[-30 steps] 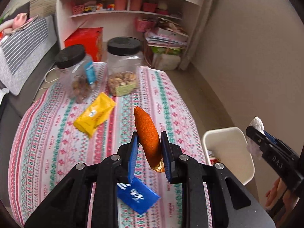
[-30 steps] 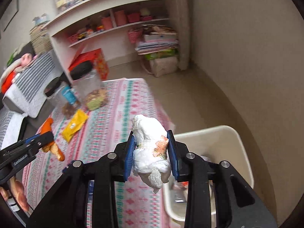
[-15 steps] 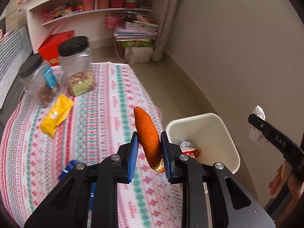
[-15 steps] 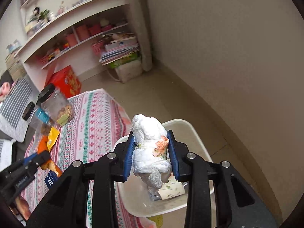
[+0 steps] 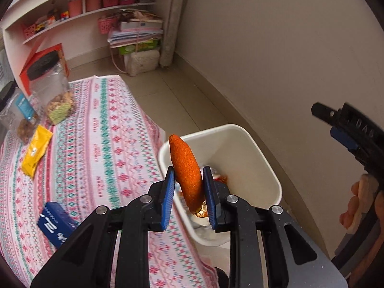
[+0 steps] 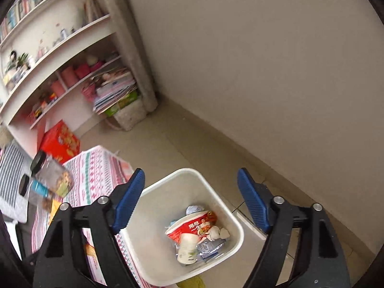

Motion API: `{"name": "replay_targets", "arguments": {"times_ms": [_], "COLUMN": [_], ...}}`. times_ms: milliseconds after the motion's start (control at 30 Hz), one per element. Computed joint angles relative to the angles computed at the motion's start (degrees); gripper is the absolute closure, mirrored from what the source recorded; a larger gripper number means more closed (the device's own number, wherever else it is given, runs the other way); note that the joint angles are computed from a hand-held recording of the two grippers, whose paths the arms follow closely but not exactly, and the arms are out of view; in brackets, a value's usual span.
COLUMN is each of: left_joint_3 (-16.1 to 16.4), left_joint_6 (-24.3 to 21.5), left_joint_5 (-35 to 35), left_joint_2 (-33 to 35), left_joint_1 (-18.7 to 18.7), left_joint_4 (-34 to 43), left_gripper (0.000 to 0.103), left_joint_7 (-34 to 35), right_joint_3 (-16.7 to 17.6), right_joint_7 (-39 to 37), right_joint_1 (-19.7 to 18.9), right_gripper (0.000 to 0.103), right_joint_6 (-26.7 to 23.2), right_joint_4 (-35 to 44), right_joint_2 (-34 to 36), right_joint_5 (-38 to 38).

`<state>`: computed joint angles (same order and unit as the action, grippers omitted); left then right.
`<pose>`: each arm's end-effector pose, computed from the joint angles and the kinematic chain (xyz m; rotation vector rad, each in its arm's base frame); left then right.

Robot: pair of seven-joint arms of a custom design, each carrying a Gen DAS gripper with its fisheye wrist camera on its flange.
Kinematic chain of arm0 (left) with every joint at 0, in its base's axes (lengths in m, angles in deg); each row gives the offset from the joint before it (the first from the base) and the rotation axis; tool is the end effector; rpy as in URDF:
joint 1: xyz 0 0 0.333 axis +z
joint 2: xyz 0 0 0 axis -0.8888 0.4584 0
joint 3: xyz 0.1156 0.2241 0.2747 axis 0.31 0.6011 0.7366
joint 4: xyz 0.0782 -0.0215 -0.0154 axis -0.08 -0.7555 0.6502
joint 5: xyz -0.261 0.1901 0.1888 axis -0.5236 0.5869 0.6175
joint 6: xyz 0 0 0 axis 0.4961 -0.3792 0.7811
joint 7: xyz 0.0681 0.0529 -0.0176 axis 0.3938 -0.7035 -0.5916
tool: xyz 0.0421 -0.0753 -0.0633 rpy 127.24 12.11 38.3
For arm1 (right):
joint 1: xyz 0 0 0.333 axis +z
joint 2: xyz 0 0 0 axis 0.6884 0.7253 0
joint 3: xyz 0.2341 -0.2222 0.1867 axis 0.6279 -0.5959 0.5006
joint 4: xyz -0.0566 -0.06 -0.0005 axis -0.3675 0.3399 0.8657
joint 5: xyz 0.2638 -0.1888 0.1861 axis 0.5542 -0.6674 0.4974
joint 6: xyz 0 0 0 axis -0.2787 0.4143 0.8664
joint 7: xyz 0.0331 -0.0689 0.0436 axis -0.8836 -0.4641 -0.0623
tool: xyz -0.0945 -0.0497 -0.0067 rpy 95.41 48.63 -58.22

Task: Collect trash
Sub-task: 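Carry the white tissue to the wastebasket and open the right tool while the left tool carries the orange snack, then drop the orange stick snack into the wastebasket by opening the left tool, then grasp the yellow snack packet with the left tool while the right tool reaches the blue box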

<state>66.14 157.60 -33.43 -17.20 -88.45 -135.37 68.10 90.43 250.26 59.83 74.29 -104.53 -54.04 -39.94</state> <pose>0.6257 -0.3916 0.5502 -1.7079 2.1911 -0.8632 0.5810 0.1997 0.5643 -1.2214 2.1001 -0.6894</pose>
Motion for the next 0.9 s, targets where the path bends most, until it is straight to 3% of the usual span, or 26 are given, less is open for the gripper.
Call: {"name": "replay_targets", "arguments": {"times_ms": [167, 233, 300, 533, 733, 900], "left_joint_3": [-1.8, -2.0, -2.2, -0.5, 2.1, 4.0], "left_joint_6": [-0.2, -0.7, -1.3, -1.0, -0.2, -3.8], "left_joint_5": [-2.3, -3.4, -4.5, -3.2, 1.5, 6.3], "left_joint_2": [2.0, 2.6, 3.1, 2.4, 0.9, 0.8], "left_joint_1": [0.1, 0.0, 0.1, -0.5, -1.0, -0.2], "left_joint_4": [2.4, 3.3, 3.9, 2.6, 0.4, 0.6], "left_gripper": [0.077, 0.067, 0.064, 0.054, 0.039, 0.030], "left_joint_7": [3.1, 3.6, 4.2, 4.2, 1.8, -0.3], "right_joint_3": [-0.4, -0.4, -0.2, 0.4, 0.8, 1.1], "right_joint_7": [4.2, 5.0, 5.4, 3.2, -1.0, -6.0], "right_joint_1": [-0.6, -1.0, -1.1, -0.5, 1.3, 2.4], "right_gripper": [0.020, 0.019, 0.018, 0.015, 0.009, 0.007], "right_joint_6": [0.0, 0.0, -0.1, -2.0, -4.9, -3.5], "right_joint_4": [-1.2, -1.5, -1.2, 0.6, 3.6, 6.3], "right_joint_2": [-1.3, -1.6, -1.3, -0.1, 2.1, 4.5], "right_joint_5": [-1.4, -1.4, -1.3, -0.9, -0.4, 3.6]}}
